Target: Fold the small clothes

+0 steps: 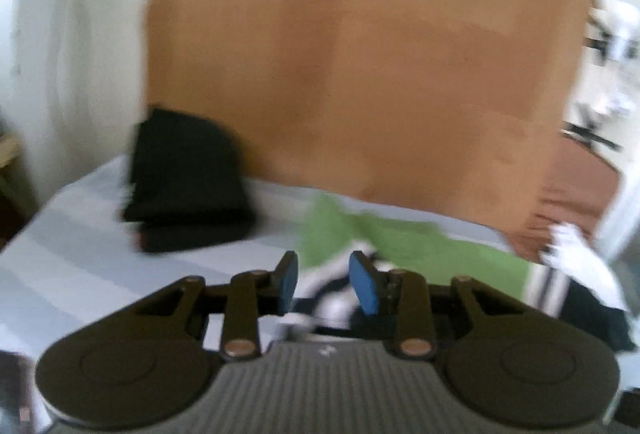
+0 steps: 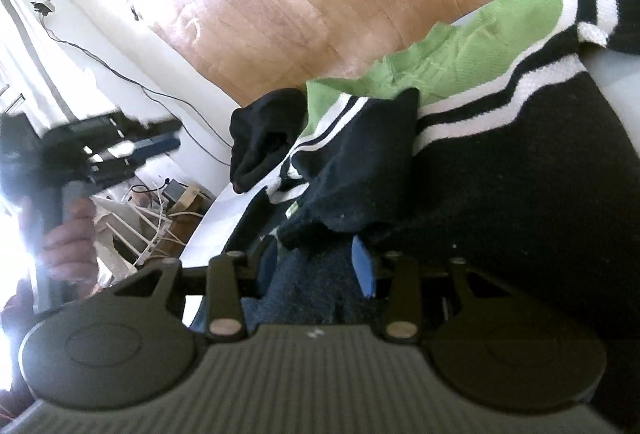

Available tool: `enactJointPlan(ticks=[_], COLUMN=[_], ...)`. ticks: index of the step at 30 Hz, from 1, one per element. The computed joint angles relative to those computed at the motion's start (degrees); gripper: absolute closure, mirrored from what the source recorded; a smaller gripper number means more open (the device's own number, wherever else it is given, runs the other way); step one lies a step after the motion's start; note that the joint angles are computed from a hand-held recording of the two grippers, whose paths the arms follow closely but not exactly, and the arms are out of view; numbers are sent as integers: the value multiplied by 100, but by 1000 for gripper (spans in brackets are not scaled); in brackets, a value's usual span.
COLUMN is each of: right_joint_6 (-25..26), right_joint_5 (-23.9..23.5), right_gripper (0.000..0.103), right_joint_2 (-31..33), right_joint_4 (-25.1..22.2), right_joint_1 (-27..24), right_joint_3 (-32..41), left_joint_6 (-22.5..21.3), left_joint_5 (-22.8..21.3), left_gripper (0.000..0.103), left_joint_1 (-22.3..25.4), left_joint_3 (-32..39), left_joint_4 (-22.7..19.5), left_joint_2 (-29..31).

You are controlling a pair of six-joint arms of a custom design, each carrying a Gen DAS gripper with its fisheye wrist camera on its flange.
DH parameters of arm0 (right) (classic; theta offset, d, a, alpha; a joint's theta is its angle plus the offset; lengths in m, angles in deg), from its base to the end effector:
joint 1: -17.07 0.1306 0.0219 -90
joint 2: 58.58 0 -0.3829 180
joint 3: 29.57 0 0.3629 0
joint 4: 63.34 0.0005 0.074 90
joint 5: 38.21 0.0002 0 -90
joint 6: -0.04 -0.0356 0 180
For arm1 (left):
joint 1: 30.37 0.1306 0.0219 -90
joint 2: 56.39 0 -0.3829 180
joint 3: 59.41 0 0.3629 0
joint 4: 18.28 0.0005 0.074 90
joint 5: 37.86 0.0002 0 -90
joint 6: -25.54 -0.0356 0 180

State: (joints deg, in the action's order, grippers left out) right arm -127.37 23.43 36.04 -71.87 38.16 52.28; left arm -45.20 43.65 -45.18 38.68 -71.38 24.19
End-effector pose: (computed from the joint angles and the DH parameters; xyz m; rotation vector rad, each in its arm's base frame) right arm 0.4650 0.1969 0.3936 -0.0593 2.0749 1.1340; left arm 0.3821 -0.0961 0.5538 -0.1684 2.1830 -0.1742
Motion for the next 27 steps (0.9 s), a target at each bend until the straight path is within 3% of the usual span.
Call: enactJointPlan(ticks=[3,6,8,13,15,16,17,18,19,22,24,27], right_joint_6=[403,1534,2273,3611,4026,4216,4389,4533,4462,4266,3602,2508], right_joint_5=[440,972,1018,1188,1273,1357,1506,1662,1567,1966,1902,2160], right_gripper=[49,44,38,36,36,39,47,81,91,92,92,91], right_joint_2=[-144,-296,-222,330,633,800,963,1111,1155,979,867,768], right_joint_4=[-192,-520,-823,-1444,-1607,-1729,-1929,-2156,-2096,-1371,-729,211], right_joint_1=[95,291,406,660,744,768,790,789,709,518,200,-281], right_joint_3=[5,110,369,1162,1483,1642,1822,2017,2104,2097,2117,1936], left_joint_6=[-56,-219,-370,-758,-860,-886,-933,-972,-1059,-854,-420,600], left_joint_5=[-12,98,116,207,41,-38,-14,-94,-223,114,518,1327], left_gripper=[73,70,62,55,59,67,87,87,92,94,94,94], left_joint_1=[247,315,279,162,70,34,21,1,-26,154,421,829], left_joint_3=[16,68,206,817,1089,1213,1304,1312,1203,1029,652,48], left_joint_4=[-187,-253,-197,-116,-234,-329,-388,-359,-132,115,609,1356], left_joint_2=[172,455,734,1638,2022,2196,2342,2417,2387,2180,1825,1420])
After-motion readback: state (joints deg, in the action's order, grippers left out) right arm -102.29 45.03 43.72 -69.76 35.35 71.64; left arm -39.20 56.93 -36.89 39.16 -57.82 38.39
